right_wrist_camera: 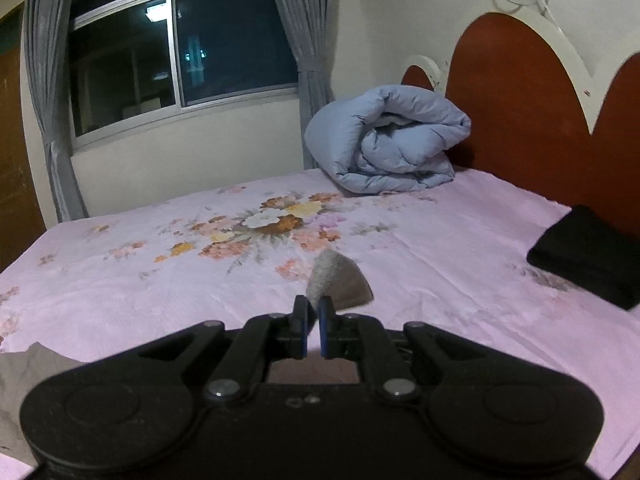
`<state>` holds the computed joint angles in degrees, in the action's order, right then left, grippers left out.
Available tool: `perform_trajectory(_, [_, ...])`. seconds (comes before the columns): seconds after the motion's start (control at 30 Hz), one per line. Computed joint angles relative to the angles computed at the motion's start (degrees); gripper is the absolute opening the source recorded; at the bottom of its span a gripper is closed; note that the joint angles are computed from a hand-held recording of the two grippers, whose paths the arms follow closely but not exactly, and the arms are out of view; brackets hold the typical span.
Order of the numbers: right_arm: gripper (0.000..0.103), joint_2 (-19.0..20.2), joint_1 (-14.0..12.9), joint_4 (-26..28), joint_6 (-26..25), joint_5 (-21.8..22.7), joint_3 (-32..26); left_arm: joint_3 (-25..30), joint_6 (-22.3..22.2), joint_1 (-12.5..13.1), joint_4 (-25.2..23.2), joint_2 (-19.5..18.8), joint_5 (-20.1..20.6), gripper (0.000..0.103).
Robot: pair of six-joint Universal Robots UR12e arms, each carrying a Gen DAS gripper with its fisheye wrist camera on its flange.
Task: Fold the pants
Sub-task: 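Move both tools to the edges of the folded sweatpants, then grasp the folded edge with the left gripper while the right gripper grasps the leg end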
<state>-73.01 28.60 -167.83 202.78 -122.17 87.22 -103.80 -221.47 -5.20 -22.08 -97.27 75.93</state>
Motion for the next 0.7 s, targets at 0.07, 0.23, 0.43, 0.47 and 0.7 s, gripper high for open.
perform_trajectory(0.07, [0.000, -0.3, 0.0, 0.0, 0.6, 0.1, 0.8, -0.3, -1.2, 0.4, 0.4, 0.0, -0.6, 0.075])
perform_trajectory(0.23, [0.000, -1.0, 0.1, -0.6, 2.2, 0.3, 2.8, -0.7, -1.7, 0.1, 0.0, 0.6, 0.1, 0.069])
perform_trajectory(0.43, [0.000, -1.4, 0.0, -1.2, 2.8, 0.8, 3.9, -0.4, -4.5, 0.1, 0.6, -0.8, -0.3, 0.069])
perform_trajectory(0.47, [0.000, -1.5, 0.0, -1.4, 2.9, 0.8, 4.2, -0.6, -6.2, 0.1, 1.0, -1.0, -0.3, 0.069])
perform_trajectory(0.7, [0.000, -1.7, 0.1, -1.6, 3.4, 0.8, 4.7, -1.8, -10.3, -1.5, 2.7, -0.6, 3.5, 0.061])
